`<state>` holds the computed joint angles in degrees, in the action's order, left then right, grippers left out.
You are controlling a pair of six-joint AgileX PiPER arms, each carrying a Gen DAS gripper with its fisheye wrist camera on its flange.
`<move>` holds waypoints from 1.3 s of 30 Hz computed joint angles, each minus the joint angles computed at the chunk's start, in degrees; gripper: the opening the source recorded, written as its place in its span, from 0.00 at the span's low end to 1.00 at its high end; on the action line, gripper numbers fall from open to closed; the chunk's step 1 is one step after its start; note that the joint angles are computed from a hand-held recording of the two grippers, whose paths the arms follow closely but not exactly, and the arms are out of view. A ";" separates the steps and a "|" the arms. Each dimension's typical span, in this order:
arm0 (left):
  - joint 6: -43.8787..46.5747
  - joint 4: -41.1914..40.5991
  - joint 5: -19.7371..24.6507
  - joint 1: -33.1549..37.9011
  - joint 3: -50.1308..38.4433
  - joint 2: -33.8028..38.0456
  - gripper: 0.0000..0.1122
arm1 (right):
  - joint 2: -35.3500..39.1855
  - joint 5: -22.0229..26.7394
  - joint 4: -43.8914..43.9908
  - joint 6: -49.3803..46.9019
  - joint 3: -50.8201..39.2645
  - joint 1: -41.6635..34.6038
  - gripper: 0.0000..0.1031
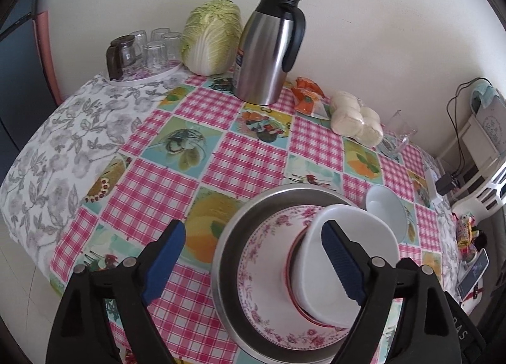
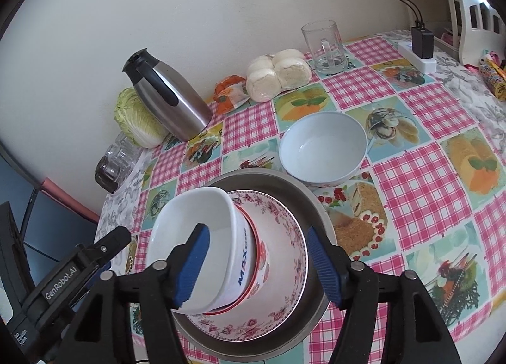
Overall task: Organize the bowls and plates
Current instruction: 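Move both grippers to the pale blue round bowl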
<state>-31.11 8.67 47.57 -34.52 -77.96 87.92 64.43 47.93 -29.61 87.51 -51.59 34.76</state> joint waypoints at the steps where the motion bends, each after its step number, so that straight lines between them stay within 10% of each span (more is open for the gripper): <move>1: -0.68 0.63 -0.02 0.05 0.12 0.01 0.87 | 0.03 -0.08 0.13 0.05 0.09 -0.08 0.72; 9: -4.26 4.30 0.80 0.29 0.58 0.35 0.90 | 0.38 0.41 -1.39 1.35 0.30 0.47 1.00; 39: -11.41 7.73 -2.62 -2.22 -1.29 -0.74 0.91 | -6.67 3.65 -3.49 -0.04 2.67 -3.74 1.00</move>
<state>-42.52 16.40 44.95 -36.74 -79.25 87.18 57.76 51.58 -33.10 87.47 -48.92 31.02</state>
